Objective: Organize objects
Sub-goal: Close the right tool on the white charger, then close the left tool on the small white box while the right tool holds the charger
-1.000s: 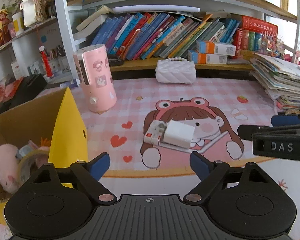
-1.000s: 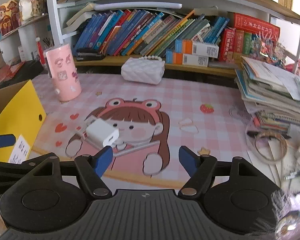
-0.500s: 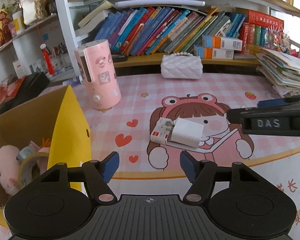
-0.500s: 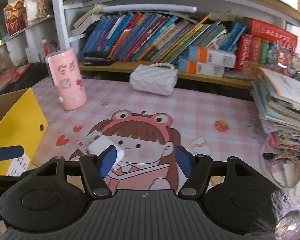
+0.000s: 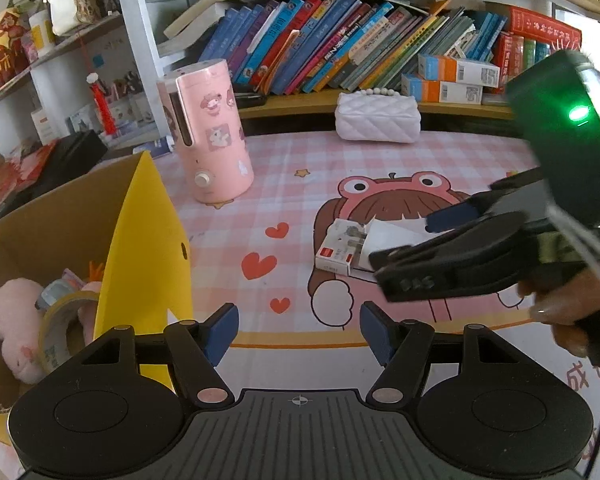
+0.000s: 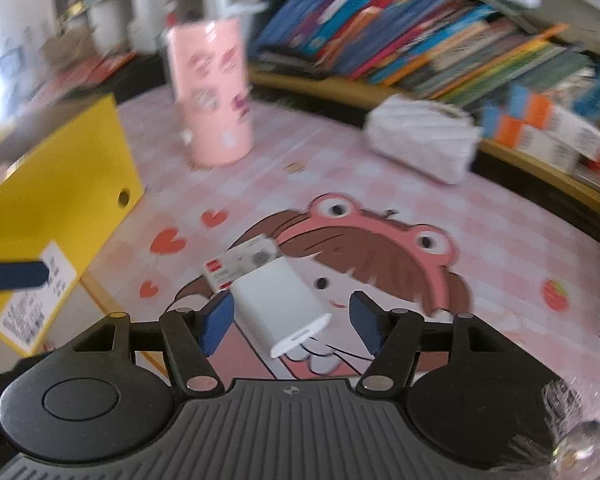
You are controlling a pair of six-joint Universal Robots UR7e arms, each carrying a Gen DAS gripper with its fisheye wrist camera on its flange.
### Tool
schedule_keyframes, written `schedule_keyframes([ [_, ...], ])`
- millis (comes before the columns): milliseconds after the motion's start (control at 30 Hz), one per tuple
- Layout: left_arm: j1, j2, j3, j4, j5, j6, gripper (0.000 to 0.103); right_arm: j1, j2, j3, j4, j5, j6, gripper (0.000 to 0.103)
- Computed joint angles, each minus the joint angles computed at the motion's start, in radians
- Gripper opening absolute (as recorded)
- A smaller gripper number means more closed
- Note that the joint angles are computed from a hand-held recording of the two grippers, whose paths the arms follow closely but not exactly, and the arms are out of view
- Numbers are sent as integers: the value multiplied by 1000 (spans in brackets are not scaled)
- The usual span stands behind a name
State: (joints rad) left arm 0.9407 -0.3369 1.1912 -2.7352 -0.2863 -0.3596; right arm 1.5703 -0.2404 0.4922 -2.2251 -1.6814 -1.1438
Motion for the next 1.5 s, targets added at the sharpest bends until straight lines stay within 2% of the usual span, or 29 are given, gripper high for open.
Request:
schedule_keyframes([
  [200, 9, 6, -19, 19, -8, -9, 67, 10, 90, -153, 99, -59, -88, 55],
  [367, 18, 18, -46, 31, -16, -7, 67, 4, 132, -254, 185, -48, -60, 47],
  [500, 33, 45, -94, -1, -30, 29, 67, -7, 24, -67, 37, 19, 5, 43],
  [633, 59, 105, -192, -64, -28, 111, 67, -19, -61, 66, -94, 41, 96, 43],
  [700, 75, 130, -246, -57, -39, 117, 67, -27, -93, 103, -113, 52, 143, 43],
  [833, 98, 207, -385, -101, -55, 226, 68, -39, -158, 190, -163, 68, 226, 43],
  [933, 111, 245, -459, -90, -67, 257, 68, -47, -206, 260, -204, 75, 272, 43],
  [1067, 120, 271, -509, -71, -72, 268, 68, -56, -261, 339, -245, 78, 287, 43],
  [1233, 128, 285, -535, -51, -76, 267, 67, -63, -291, 379, -260, 65, 307, 43],
  [1500, 135, 313, -574, -98, -101, 329, 46, -66, -292, 378, -250, 60, 308, 43],
])
